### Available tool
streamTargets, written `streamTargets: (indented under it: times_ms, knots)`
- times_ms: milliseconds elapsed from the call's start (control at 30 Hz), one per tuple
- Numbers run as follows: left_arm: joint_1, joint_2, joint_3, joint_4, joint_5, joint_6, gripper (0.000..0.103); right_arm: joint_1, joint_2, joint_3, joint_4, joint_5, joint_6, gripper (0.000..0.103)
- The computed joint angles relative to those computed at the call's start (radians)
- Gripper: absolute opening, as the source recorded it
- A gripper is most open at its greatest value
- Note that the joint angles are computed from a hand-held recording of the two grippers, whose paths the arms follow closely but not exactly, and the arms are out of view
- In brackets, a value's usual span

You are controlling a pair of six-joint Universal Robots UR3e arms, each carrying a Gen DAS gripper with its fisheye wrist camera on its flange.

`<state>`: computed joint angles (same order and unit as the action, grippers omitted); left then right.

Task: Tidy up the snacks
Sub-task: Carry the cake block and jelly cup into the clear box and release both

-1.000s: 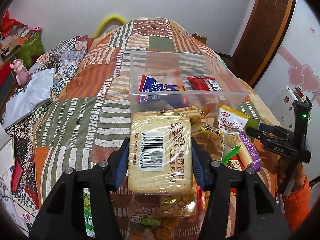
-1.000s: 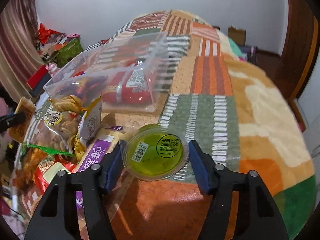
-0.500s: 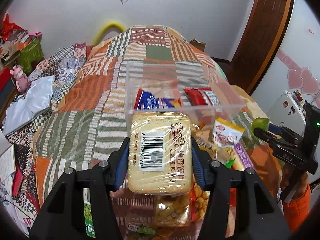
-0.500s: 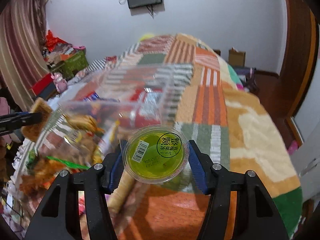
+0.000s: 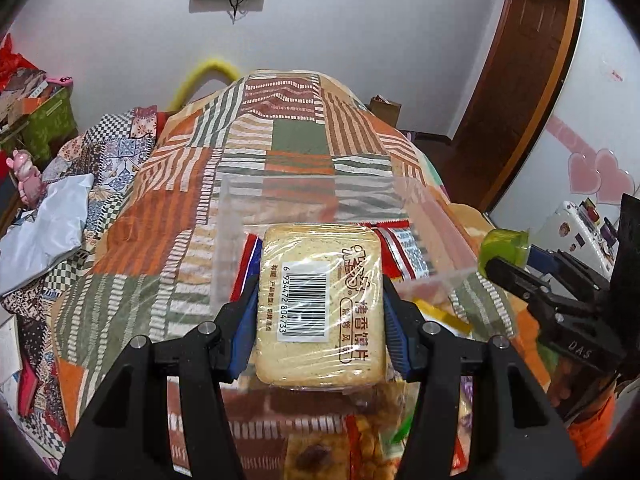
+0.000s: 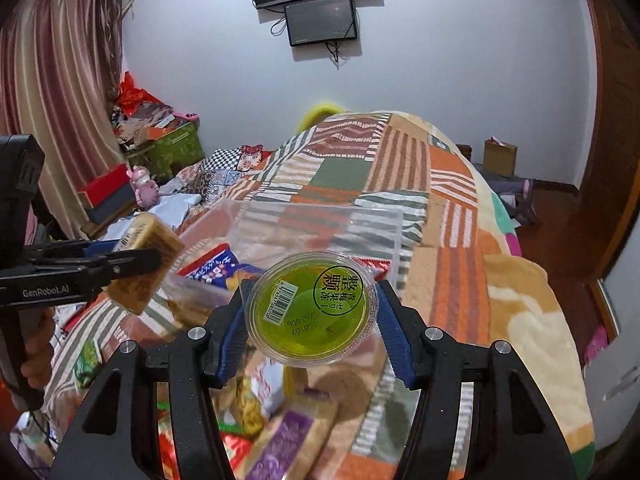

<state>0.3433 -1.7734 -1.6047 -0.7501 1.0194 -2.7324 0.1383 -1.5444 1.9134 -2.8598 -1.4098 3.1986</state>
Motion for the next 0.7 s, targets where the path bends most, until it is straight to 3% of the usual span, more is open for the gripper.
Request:
streamTargets:
  times_ms: [367, 700]
  knots:
    - [-0.079, -0.224, 0.224, 0.0, 0.05, -0.067, 0.055, 0.01, 0.176, -0.152, 0.023, -0.008, -0.012, 0.056]
    - [-0.131, -0.319, 0.31, 0.009, 0.087, -0.068, 0.055, 0.016, 0.254, -0.211, 0.059, -0.014, -0.013, 0.056]
